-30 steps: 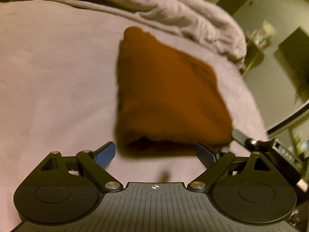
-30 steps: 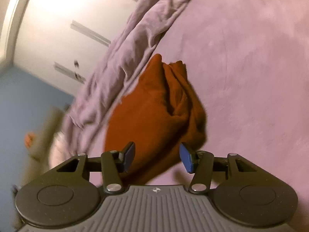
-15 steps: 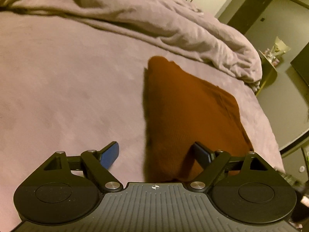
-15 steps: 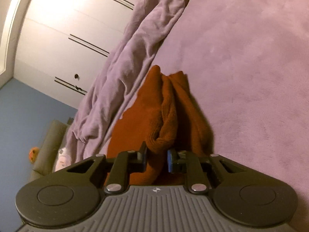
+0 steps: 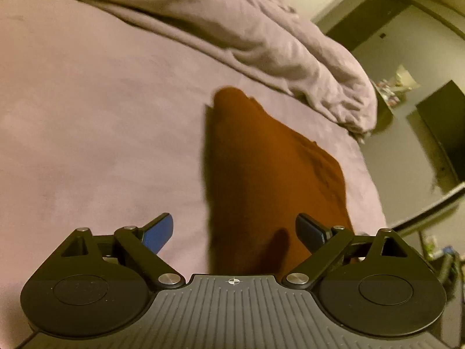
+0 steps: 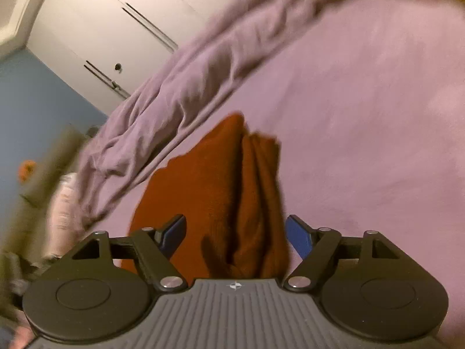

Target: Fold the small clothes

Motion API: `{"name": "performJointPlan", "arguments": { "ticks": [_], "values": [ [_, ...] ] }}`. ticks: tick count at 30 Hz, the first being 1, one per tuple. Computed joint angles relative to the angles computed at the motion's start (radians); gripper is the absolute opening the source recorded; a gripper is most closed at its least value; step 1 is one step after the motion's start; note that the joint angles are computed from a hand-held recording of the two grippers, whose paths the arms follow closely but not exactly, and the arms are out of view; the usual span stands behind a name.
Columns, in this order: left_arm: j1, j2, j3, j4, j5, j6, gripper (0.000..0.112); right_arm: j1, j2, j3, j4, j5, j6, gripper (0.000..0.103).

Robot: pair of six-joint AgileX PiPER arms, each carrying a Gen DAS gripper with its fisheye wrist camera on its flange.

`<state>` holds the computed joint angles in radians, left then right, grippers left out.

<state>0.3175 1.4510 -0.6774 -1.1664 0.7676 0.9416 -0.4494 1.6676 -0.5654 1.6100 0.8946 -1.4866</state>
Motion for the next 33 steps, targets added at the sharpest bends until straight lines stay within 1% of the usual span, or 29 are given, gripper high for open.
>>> {"name": "performJointPlan", "arguments": {
  "ticks": [2, 3, 5, 6, 7, 8, 9, 10, 11, 12, 13, 14, 16, 17, 20, 22, 24, 25, 26, 27, 28, 29, 30, 31, 32, 33],
  "values": [
    [-0.045, 0.050, -0.024, -0.018, -0.029, -0.003, 0.088, 0.025, 0.070, -0.078, -0.028, -0.002, 0.037, 0.076],
    [-0.056, 0.082, -0.040, -0.034, -0.023, 0.011, 0.087, 0.036, 0.088, -0.102, -0.031, -0.011, 0.045, 0.076],
    [-0.069, 0.158, -0.084, -0.048, 0.014, 0.007, 0.085, 0.035, 0.134, -0.154, -0.063, 0.037, 0.054, 0.076],
    [-0.074, 0.187, -0.096, -0.076, 0.023, 0.020, 0.084, 0.037, 0.150, -0.173, -0.086, 0.055, 0.066, 0.076],
    [-0.080, 0.201, -0.102, -0.100, 0.020, 0.038, 0.077, 0.049, 0.161, -0.191, -0.099, 0.050, 0.074, 0.076],
    [-0.095, 0.206, -0.104, -0.111, 0.003, 0.040, 0.073, 0.070, 0.166, -0.200, -0.096, 0.036, 0.070, 0.072],
    [-0.112, 0.208, -0.108, -0.115, -0.021, 0.031, 0.071, 0.100, 0.163, -0.198, -0.077, 0.003, 0.055, 0.067],
    [-0.122, 0.212, -0.109, -0.123, -0.034, 0.035, 0.065, 0.117, 0.168, -0.203, -0.071, -0.017, 0.056, 0.057],
    [-0.128, 0.216, -0.111, -0.129, -0.041, 0.040, 0.058, 0.125, 0.179, -0.212, -0.071, -0.020, 0.065, 0.049],
    [-0.129, 0.214, -0.107, -0.139, -0.042, 0.049, 0.056, 0.134, 0.186, -0.216, -0.062, -0.024, 0.077, 0.045],
    [-0.123, 0.207, -0.101, -0.147, -0.037, 0.064, 0.052, 0.139, 0.188, -0.212, -0.053, -0.027, 0.081, 0.040],
    [-0.117, 0.196, -0.098, -0.141, -0.034, 0.069, 0.051, 0.143, 0.186, -0.206, -0.045, -0.029, 0.078, 0.037],
    [-0.104, 0.161, -0.088, -0.131, -0.021, 0.065, 0.048, 0.170, 0.141, -0.181, -0.031, -0.061, 0.074, 0.034],
    [-0.094, 0.146, -0.087, -0.123, -0.011, 0.056, 0.047, 0.176, 0.118, -0.170, -0.027, -0.061, 0.070, 0.034],
    [-0.056, 0.069, -0.075, -0.091, 0.022, 0.045, 0.047, 0.188, 0.080, -0.166, -0.039, -0.002, 0.146, 0.033],
    [0.002, -0.002, -0.067, -0.034, 0.060, 0.025, 0.047, 0.237, 0.030, -0.152, -0.047, -0.019, 0.170, 0.033],
    [0.078, -0.056, -0.068, 0.039, 0.112, -0.029, 0.047, 0.302, -0.007, -0.131, -0.031, -0.036, 0.187, 0.033],
    [0.130, -0.101, -0.055, 0.078, 0.133, -0.024, 0.047, 0.335, -0.019, -0.117, -0.014, -0.035, 0.188, 0.033],
    [0.163, -0.137, -0.041, 0.105, 0.138, -0.014, 0.047, 0.373, -0.033, -0.105, 0.001, -0.051, 0.175, 0.033],
    [0.216, -0.177, -0.022, 0.137, 0.160, 0.004, 0.047, 0.423, -0.055, -0.088, 0.023, -0.086, 0.155, 0.033],
    [0.285, -0.209, 0.001, 0.168, 0.196, 0.024, 0.048, 0.466, -0.064, -0.074, 0.043, -0.102, 0.147, 0.033],
    [0.325, -0.224, 0.010, 0.202, 0.213, 0.022, 0.049, 0.506, -0.069, -0.063, 0.057, -0.115, 0.138, 0.033],
    [0.361, -0.240, 0.022, 0.249, 0.219, 0.014, 0.049, 0.548, -0.077, -0.051, 0.072, -0.145, 0.128, 0.033],
    [0.396, -0.250, 0.035, 0.292, 0.221, 0.015, 0.050, 0.595, -0.094, -0.035, 0.090, -0.193, 0.113, 0.034],
    [0.426, -0.260, 0.047, 0.333, 0.218, 0.014, 0.050, 0.645, -0.117, -0.015, 0.112, -0.255, 0.085, 0.036],
    [0.448, -0.279, 0.058, 0.358, 0.211, 0.020, 0.050, 0.701, -0.146, 0.001, 0.125, -0.338, 0.081, 0.039]
  ]
}}
